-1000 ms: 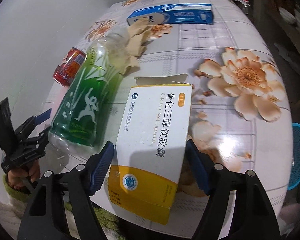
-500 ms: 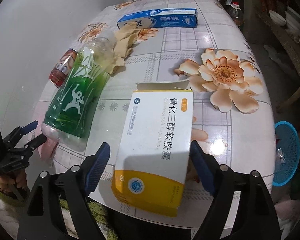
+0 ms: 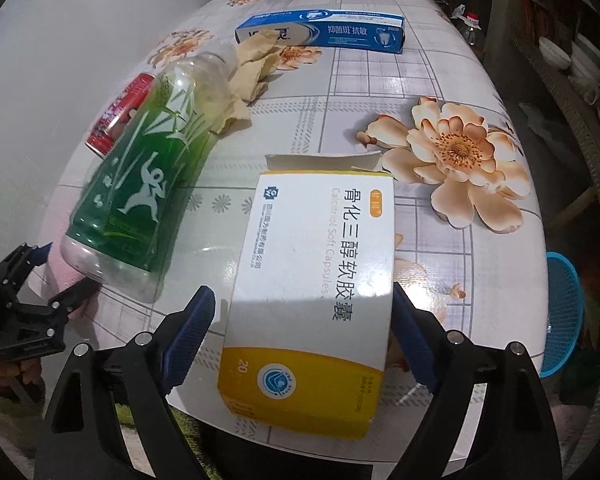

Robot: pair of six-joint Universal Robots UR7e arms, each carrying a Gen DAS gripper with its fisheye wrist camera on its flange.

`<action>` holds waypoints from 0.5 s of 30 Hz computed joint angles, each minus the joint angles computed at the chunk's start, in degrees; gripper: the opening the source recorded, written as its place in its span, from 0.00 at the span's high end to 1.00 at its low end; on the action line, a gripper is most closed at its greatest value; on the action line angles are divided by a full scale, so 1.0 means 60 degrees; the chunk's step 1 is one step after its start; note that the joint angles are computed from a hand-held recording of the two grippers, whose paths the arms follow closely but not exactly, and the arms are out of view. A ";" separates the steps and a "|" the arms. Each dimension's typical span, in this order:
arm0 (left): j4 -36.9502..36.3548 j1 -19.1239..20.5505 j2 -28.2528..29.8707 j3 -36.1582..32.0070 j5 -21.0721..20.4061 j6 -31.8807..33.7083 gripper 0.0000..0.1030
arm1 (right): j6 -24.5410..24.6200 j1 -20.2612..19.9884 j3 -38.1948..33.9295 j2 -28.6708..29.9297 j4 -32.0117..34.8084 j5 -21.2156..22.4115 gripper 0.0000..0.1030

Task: Collect trash
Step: 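Lift the pink sponge with the left gripper while the right gripper lifts the medicine box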

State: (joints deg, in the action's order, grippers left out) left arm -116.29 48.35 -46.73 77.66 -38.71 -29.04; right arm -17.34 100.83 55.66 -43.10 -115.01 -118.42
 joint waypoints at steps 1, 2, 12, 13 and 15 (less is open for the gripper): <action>0.0008 -0.0009 0.0010 0.0009 0.0038 -0.0007 0.18 | -0.0045 0.0010 0.0057 -0.0011 -0.0084 -0.0050 0.19; 0.0020 -0.0013 0.0025 0.0007 0.0072 -0.0011 0.18 | -0.0063 0.0013 0.0084 -0.0013 -0.0150 -0.0071 0.19; 0.0057 -0.0065 0.0117 -0.0011 0.0377 -0.0263 0.19 | -0.0015 -0.0046 0.0251 -0.0053 -0.0654 -0.0110 0.19; 0.0081 -0.0064 0.0127 -0.0027 0.0392 -0.0288 0.19 | -0.0006 -0.0055 0.0272 -0.0063 -0.0712 -0.0107 0.19; 0.0162 -0.0066 0.0150 -0.0074 0.0435 -0.0382 0.20 | 0.0021 -0.0072 0.0287 -0.0079 -0.0746 -0.0066 0.20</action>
